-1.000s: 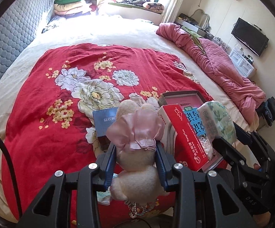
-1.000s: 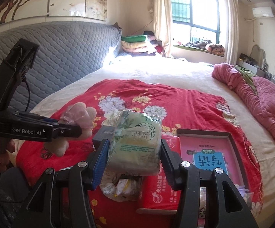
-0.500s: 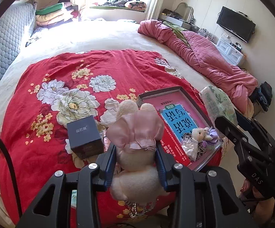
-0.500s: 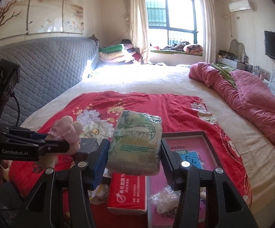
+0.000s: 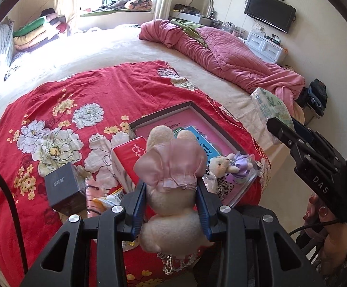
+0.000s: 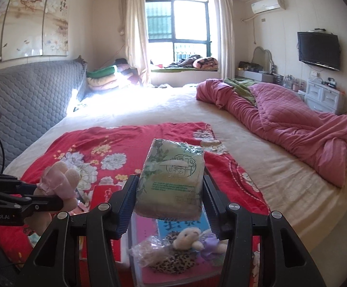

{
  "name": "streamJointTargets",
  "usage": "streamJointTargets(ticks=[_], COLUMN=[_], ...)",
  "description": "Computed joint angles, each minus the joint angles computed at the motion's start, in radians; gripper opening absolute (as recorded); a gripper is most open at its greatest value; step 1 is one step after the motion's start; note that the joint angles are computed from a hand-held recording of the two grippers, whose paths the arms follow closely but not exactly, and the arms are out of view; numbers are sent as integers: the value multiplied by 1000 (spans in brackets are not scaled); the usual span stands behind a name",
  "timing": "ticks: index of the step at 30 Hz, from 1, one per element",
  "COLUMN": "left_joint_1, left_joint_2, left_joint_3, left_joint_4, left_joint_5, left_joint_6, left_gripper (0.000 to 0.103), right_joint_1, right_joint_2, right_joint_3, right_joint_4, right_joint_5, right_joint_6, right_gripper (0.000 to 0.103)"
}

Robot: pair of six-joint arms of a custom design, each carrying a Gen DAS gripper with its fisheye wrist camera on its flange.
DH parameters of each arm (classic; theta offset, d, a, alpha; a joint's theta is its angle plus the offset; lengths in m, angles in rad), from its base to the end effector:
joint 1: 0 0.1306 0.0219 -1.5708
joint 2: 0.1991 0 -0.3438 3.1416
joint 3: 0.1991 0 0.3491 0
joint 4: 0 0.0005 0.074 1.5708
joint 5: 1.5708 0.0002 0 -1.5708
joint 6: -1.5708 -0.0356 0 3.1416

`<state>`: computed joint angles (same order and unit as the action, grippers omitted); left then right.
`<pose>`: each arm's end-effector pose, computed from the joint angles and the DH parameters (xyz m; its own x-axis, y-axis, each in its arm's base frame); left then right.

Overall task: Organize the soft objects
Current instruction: 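Carry the plush bunny and tissue pack over the pink book box, then release the plush bunny with the left tool while the right tool releases the tissue pack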

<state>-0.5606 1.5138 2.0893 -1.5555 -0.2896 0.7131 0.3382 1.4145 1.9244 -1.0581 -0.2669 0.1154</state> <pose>0.3638 -0.2170 0.5710 -0.7772 -0.2523 -0.5764 -0.1766 0.9667 -0.1850 0.4061 0.1523 0.5878 -0.4271 -0.2679 -0.8636 -0.5854 0.8098 0.0383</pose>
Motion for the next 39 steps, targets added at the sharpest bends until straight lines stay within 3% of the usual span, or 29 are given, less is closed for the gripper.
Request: streamJointTargets(ticks=[8, 20, 34, 39], left_joint_1=[-14, 23, 78, 91], left_joint_2=[86, 198, 349, 416], left_joint_3=[59, 133, 258, 347], left_joint_4=[-3, -6, -61, -100], left_joint_5=[54, 119, 207, 205], left_joint_6=[-35, -75, -93, -104], left_gripper=[39, 39, 39, 39], right_joint_1=[-59, -58, -61, -62], right_joint_2=[-13, -29, 9, 28], right_joint_3=[-44, -126, -138, -126], right_joint_4=[-9, -47, -128, -163], right_joint_5=[5, 2, -36, -39], right_joint_6=[-6, 42, 45, 51], right_gripper=[54, 54, 54, 54])
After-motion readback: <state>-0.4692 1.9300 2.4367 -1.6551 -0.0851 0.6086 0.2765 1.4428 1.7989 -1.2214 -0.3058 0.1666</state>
